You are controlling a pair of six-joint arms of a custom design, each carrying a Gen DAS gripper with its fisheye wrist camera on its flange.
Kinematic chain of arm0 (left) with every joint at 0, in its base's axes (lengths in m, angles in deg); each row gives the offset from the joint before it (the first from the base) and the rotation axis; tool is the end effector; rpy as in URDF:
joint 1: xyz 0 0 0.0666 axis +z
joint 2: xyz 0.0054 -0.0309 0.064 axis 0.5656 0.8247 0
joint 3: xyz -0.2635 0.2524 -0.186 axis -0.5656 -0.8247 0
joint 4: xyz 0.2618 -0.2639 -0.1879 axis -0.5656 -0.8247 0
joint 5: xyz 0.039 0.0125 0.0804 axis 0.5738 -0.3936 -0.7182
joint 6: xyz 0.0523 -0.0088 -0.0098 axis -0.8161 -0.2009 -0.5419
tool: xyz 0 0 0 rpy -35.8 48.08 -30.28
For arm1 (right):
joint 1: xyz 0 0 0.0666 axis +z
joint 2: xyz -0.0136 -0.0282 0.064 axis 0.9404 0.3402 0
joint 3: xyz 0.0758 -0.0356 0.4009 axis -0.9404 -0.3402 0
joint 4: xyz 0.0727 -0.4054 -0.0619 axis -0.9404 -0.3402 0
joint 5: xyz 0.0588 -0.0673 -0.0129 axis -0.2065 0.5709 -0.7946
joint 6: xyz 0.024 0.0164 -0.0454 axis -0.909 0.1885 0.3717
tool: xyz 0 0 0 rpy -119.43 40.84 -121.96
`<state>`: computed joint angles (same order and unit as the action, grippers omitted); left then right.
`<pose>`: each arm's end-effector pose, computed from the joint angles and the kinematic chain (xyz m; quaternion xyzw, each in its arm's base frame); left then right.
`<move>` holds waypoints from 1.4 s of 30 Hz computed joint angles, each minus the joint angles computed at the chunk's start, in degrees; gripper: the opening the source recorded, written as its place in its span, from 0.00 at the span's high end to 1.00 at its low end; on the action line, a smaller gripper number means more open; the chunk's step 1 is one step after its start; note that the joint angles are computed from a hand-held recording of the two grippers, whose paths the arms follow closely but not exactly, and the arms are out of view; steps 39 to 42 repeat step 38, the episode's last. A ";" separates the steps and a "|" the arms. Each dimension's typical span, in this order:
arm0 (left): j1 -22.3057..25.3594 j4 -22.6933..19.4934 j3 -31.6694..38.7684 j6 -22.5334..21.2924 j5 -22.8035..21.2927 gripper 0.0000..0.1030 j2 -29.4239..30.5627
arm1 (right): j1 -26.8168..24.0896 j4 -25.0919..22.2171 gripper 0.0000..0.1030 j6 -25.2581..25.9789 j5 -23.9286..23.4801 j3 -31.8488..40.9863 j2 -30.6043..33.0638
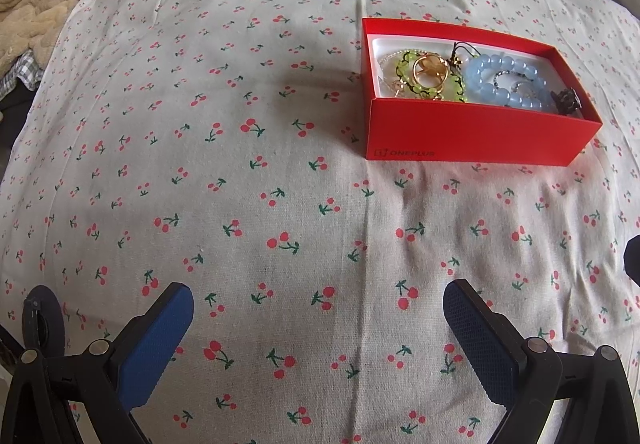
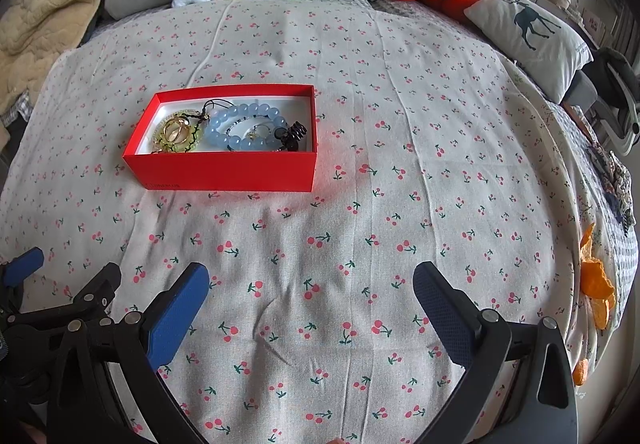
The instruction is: Organize jewelry
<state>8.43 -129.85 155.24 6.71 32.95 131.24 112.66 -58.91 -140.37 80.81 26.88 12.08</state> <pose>0.5235 -0.2520 0.4044 0.1798 0.9518 -0.0130 0.2483 0.4445 0.3844 0.4499 0.1980 0.9461 -0.0894 0.2402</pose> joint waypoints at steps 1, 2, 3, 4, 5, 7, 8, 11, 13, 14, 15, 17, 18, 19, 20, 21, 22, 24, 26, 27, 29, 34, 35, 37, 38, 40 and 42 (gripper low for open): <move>0.00 0.00 0.00 0.00 0.00 0.01 0.00 | -0.01 0.03 0.00 0.01 -0.02 0.03 0.00; 0.00 0.00 0.00 0.00 0.00 0.01 0.00 | -0.01 0.07 0.00 0.00 -0.04 0.00 -0.01; 0.00 0.00 0.00 0.00 0.00 0.01 0.00 | -0.01 -0.02 0.00 0.00 -0.05 0.08 0.02; 0.00 -0.08 0.00 0.02 0.10 0.01 0.03 | -0.01 -0.02 0.00 0.00 -0.05 0.08 0.02; -0.03 -0.09 -0.03 0.04 0.12 0.01 0.05 | -0.03 -0.03 0.00 0.01 -0.05 0.11 0.03; -0.09 -0.07 -0.04 0.04 0.06 0.01 0.06 | -0.03 0.08 0.00 -0.01 -0.05 -0.01 0.01; -0.09 -0.05 -0.07 0.04 0.06 0.01 0.06 | -0.03 0.12 0.00 0.01 -0.08 -0.05 0.00; -0.08 -0.06 -0.07 0.04 0.08 0.01 0.06 | -0.07 0.26 0.00 0.00 -0.24 -0.24 -0.06; -0.07 -0.11 -0.03 0.03 0.11 0.01 0.06 | -0.05 0.36 0.00 -0.04 -0.31 -0.38 -0.12; -0.07 -0.11 -0.03 0.03 0.11 0.01 0.06 | -0.06 0.34 0.00 -0.05 -0.32 -0.40 -0.13; -0.06 -0.10 -0.05 0.08 0.12 0.01 0.06 | -0.05 0.33 0.00 -0.08 -0.30 -0.43 -0.14; -0.07 -0.08 -0.05 0.07 0.11 0.01 0.05 | -0.08 0.39 0.00 0.02 -0.31 -0.39 -0.13; -0.04 -0.20 0.06 0.05 0.15 0.01 0.09 | -0.08 0.39 0.00 0.02 -0.31 -0.39 -0.13; -0.06 -0.26 0.08 0.10 0.27 0.01 0.12 | -0.08 0.39 0.00 0.02 -0.31 -0.39 -0.13; -0.05 -0.28 0.06 0.11 0.43 0.01 0.12 | -0.08 0.40 0.00 -0.07 -0.29 -0.43 -0.15; -0.05 -0.26 0.02 0.10 0.47 0.01 0.12 | -0.07 0.37 0.00 -0.20 -0.30 -0.44 -0.15; -0.07 -0.23 0.03 0.07 0.39 0.01 0.12 | -0.11 0.34 0.00 -0.18 -0.34 -0.39 -0.17; -0.07 -0.24 0.01 0.22 0.39 0.01 0.15 | -0.09 0.38 0.00 -0.12 -0.34 -0.47 -0.19; -0.08 -0.35 0.08 0.34 0.55 0.01 0.20 | -0.11 0.29 0.00 -0.02 -0.33 -0.44 -0.19; -0.10 -0.37 0.08 0.32 0.63 0.01 0.22 | -0.12 0.21 0.00 0.04 -0.33 -0.34 -0.15; -0.05 -0.57 0.21 0.09 0.86 0.01 0.31 | -0.13 0.13 0.00 0.02 -0.36 -0.26 -0.10; 0.14 -0.71 0.25 -0.08 1.47 0.01 0.50 | -0.28 0.33 0.00 -0.04 -0.56 -0.44 -0.10; 0.23 -0.54 0.15 -0.08 1.70 0.01 0.49 | -0.32 0.54 0.00 0.01 -0.66 -0.56 -0.11; 0.64 0.21 0.01 -0.55 2.99 0.01 0.73 | -0.51 1.93 0.00 0.80 -0.94 -1.25 -0.28; 0.92 1.05 -0.22 -0.78 3.66 0.01 0.92 | -0.67 2.95 0.00 1.38 -0.92 -1.86 -0.43; 0.92 1.05 -0.22 -0.78 3.66 0.01 0.92 | -0.67 2.95 0.00 1.38 -0.92 -1.86 -0.43; 0.92 1.05 -0.22 -0.78 3.66 0.01 0.92 | -0.67 2.95 0.00 1.38 -0.92 -1.86 -0.43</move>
